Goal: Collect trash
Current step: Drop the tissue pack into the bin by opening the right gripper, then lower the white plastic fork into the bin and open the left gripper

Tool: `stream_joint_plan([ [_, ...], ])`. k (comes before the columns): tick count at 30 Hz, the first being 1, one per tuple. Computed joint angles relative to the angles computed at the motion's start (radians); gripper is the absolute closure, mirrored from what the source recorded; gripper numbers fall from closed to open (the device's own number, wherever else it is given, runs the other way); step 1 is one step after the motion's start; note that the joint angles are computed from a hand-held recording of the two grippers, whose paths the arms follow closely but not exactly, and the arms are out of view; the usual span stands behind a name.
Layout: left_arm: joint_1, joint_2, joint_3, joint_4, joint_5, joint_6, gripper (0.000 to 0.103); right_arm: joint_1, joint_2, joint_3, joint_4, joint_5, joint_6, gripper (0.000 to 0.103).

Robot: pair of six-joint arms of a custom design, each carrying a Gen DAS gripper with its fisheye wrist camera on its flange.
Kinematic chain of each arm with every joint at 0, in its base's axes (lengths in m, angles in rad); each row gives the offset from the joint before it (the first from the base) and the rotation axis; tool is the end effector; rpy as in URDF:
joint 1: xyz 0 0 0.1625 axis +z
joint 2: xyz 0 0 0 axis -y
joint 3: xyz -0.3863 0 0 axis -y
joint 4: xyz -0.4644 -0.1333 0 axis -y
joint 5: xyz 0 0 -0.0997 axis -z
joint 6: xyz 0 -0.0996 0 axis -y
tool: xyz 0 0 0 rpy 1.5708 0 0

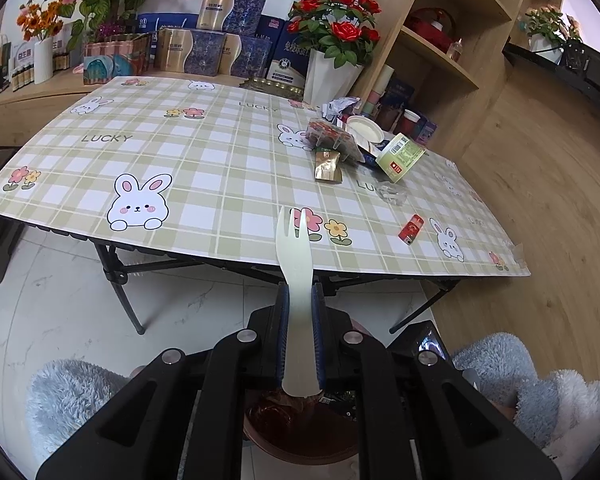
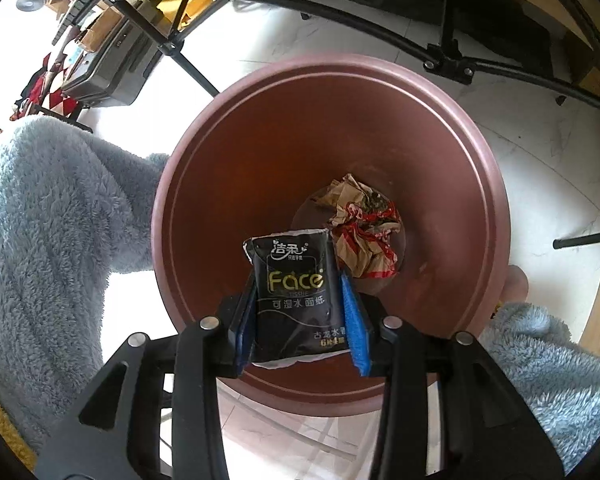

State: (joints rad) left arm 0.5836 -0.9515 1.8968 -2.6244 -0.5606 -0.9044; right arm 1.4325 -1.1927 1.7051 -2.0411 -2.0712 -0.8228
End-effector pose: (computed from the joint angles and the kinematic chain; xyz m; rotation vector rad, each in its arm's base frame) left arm -0.3816 -0.5128 0.0587 0.0273 2.3872 -1.1457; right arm -0.0040 -0.6489 0.2023 0.9175 -2.5321 -0.3684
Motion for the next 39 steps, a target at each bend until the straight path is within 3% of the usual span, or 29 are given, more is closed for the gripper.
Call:
stream_joint_plan([
  [9, -0.002, -0.001, 0.004, 0.004, -0.005, -0.01, 0.092, 0.001, -0.018, 0.007, -0.039, 0.073, -0.01, 0.049],
  [17, 0.0, 0.001, 0.007, 0.01, -0.022, -0.019, 0.092, -0.001, -0.1, 0.049, -0.165, 0.243, -0.073, 0.011],
  [19, 0.002, 0.004, 0.005, 0.012, -0.031, -0.016, 0.092, 0.001, -0.126, 0.062, -0.209, 0.291, -0.087, 0.007],
  [24, 0.007, 0.024, -0.014, 0.007, -0.058, 0.042, 0.092, 0.004, -0.177, 0.076, -0.313, 0.393, -0.148, 0.006],
  [32, 0.004, 0.065, -0.052, -0.055, -0.085, 0.247, 0.092, -0.016, -0.244, 0.11, -0.582, 0.551, -0.309, 0.006],
  [36, 0.027, 0.087, -0.07, -0.096, -0.142, 0.33, 0.092, -0.031, -0.237, 0.091, -0.672, 0.562, -0.299, 0.006],
  [39, 0.044, 0.111, -0.094, -0.076, -0.167, 0.374, 0.092, -0.05, -0.221, 0.063, -0.711, 0.56, -0.235, 0.006],
])
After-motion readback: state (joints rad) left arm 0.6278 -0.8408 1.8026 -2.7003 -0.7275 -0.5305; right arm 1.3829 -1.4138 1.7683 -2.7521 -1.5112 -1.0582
